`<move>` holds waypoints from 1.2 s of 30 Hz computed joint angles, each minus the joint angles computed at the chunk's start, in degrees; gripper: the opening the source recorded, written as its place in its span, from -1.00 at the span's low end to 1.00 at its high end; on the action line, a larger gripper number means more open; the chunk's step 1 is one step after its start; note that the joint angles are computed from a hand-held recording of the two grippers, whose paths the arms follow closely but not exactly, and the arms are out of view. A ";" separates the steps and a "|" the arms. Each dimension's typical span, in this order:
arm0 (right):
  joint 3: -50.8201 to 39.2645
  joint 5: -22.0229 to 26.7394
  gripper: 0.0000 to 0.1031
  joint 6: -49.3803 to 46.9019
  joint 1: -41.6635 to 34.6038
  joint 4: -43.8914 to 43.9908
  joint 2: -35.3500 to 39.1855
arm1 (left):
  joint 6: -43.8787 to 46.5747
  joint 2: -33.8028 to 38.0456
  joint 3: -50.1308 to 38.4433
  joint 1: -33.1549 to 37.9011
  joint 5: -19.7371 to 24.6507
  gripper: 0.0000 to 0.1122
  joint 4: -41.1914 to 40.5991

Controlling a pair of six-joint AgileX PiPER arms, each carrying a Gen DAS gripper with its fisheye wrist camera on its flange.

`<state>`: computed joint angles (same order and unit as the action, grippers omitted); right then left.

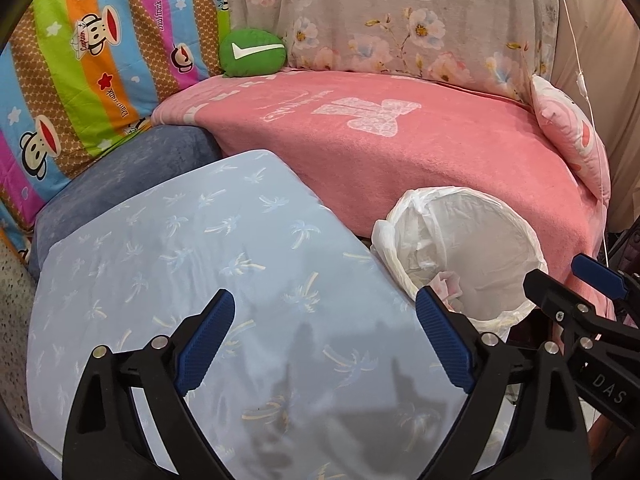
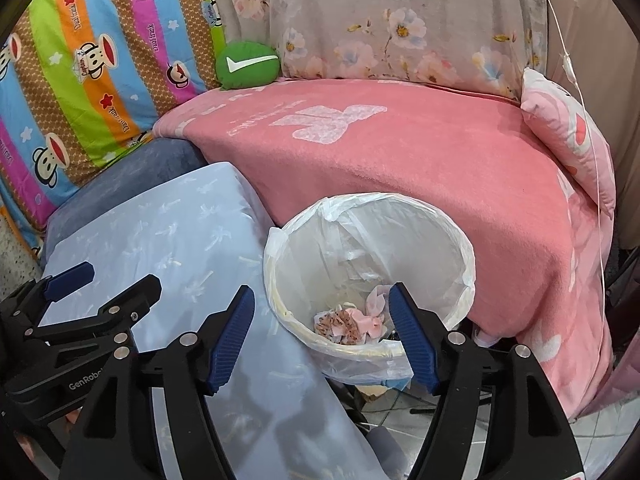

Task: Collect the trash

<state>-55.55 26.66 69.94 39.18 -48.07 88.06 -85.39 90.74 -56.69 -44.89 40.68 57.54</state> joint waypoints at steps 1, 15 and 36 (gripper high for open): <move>0.12 0.10 0.38 0.24 0.07 -0.20 -0.02 | -0.09 0.07 0.04 -0.08 0.15 0.58 -0.01; 1.55 0.26 0.64 1.76 0.61 -1.12 0.23 | -2.13 0.89 0.37 -1.04 2.22 0.69 -0.18; 3.15 0.85 0.89 6.18 -0.24 -5.53 0.16 | -0.94 3.55 -1.38 -1.08 2.27 0.71 -2.49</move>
